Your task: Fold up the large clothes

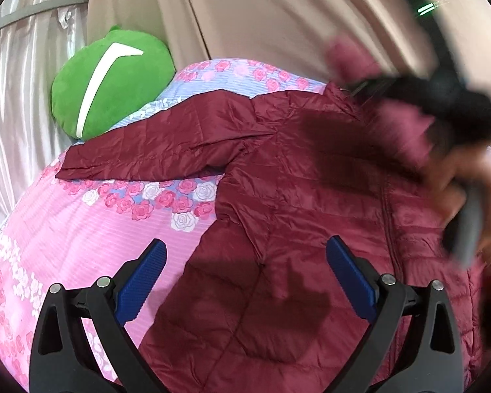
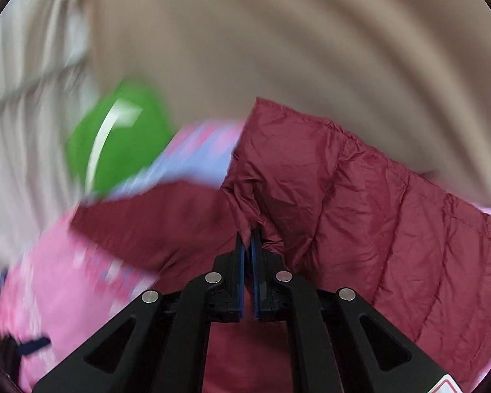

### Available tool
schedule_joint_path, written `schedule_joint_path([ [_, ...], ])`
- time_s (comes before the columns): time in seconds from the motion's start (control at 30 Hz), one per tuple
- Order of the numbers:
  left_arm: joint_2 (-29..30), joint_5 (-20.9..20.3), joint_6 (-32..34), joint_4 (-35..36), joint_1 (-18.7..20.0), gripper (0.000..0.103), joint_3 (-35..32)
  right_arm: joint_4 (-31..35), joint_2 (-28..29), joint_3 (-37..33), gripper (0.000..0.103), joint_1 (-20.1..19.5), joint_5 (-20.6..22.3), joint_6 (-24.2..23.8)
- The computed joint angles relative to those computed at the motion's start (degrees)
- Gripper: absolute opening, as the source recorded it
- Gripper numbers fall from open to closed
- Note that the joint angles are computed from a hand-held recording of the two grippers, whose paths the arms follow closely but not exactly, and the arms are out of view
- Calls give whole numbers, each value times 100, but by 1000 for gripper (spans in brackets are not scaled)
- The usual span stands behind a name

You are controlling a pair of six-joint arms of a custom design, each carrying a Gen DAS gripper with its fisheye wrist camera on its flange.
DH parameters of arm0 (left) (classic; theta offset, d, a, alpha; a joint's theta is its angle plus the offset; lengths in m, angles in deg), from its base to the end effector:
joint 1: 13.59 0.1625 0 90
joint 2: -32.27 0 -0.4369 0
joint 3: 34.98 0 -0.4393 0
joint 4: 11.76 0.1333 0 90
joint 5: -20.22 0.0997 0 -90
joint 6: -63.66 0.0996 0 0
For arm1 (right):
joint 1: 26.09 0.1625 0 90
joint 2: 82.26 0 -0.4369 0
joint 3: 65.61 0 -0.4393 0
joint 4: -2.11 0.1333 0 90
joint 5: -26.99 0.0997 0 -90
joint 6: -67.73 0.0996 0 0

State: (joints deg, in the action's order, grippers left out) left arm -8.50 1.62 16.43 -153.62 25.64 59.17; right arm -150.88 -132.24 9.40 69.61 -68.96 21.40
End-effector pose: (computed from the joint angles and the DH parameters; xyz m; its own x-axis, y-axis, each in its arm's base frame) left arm -0.3918 -0.6139 0.0608 -0.6922 -0.2855 -0.6628 0.3920 0.6224 -0.6775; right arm 0.2037 -0.8023 0.2944 -0.6311 -0.5919 0.5014 -0.7745 0.5162 -0.3656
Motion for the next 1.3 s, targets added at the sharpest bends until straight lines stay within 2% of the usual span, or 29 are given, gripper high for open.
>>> schedule_joint_path([
  [0.1, 3, -157, 93, -131, 119, 96, -31, 281, 103, 212, 11, 28, -48, -472],
  [0.17, 21, -320, 253, -292, 213, 96, -65, 133, -77, 510, 22, 27, 77, -670],
  [0.2, 32, -388, 305, -325, 254, 96, -97, 117, -242, 618, 37, -13, 245, -707],
  [0.23, 61, -504, 472, -475, 307, 96, -150, 37, -437, 726, 47, -55, 474, -718],
  [0.3, 116, -714, 734, -702, 386, 96, -268, -177, -816, 880, 58, -198, 854, -663],
  [0.37, 238, -1045, 1273, -1174, 500, 96, -485, -515, -1156, 954, 60, -407, 988, -537],
  [0.43, 426, -1436, 1655, -1339, 676, 98, -875, -1114, -1380, 1006, 62, -617, 758, -405],
  [0.5, 627, -1735, 1622, -1084, 863, 98, -1334, -1361, -1510, 938, 62, -832, 492, -167],
  [0.6, 974, -2135, 1281, -467, 1165, 97, -2106, -1226, -1670, 726, 64, -1278, 191, 561],
  [0.63, 1098, -2257, 1102, -228, 1244, 95, -2368, -1191, -1676, 658, 64, -1372, 98, 714],
  [0.7, 1249, -2533, 1179, -196, 1334, 89, -2646, -1188, -1699, 592, 64, -1567, -79, 892],
  [0.77, 1431, -2503, 1198, 119, 1361, 69, -2992, -1144, -1682, 491, 64, -1729, -219, 1012],
  [0.8, 1501, -2456, 1218, 261, 1360, 47, -3133, -1070, -1671, 435, 64, -1802, -233, 1073],
  [0.83, 1574, -2421, 1259, 458, 1360, 21, -3312, -995, -1652, 380, 64, -1851, -235, 1132],
  [0.87, 1587, -2500, 1366, 516, 1375, 8, -3404, -926, -1623, 324, 64, -1883, -243, 1180],
  [0.9, 1588, -2553, 1403, 548, 1374, 9, -3468, -874, -1585, 278, 64, -1905, -240, 1210],
  [0.97, 1562, -2333, 1578, 336, 1312, 8, -3509, -745, -1466, 148, 64, -1891, -236, 1273],
  [1.0, 1545, -2069, 1856, 14, 1249, 8, -3495, -690, -1393, 60, 64, -1883, -235, 1291],
  [1.13, 1448, -1568, 2526, -991, 1166, 7, -3313, -796, -1176, -92, 63, -1789, -208, 1260],
  [1.2, 1585, -1194, 2491, -615, 1240, 8, -3440, -822, -1132, -107, 62, -1778, -215, 1256],
  [1.27, 1626, -1134, 2162, -48, 1347, 8, -3488, -769, -1126, -71, 58, -1764, -360, 1299],
  [1.3, 1619, -1204, 2072, 7, 1394, 8, -3431, -726, -1202, 50, 58, -1776, -341, 1209],
])
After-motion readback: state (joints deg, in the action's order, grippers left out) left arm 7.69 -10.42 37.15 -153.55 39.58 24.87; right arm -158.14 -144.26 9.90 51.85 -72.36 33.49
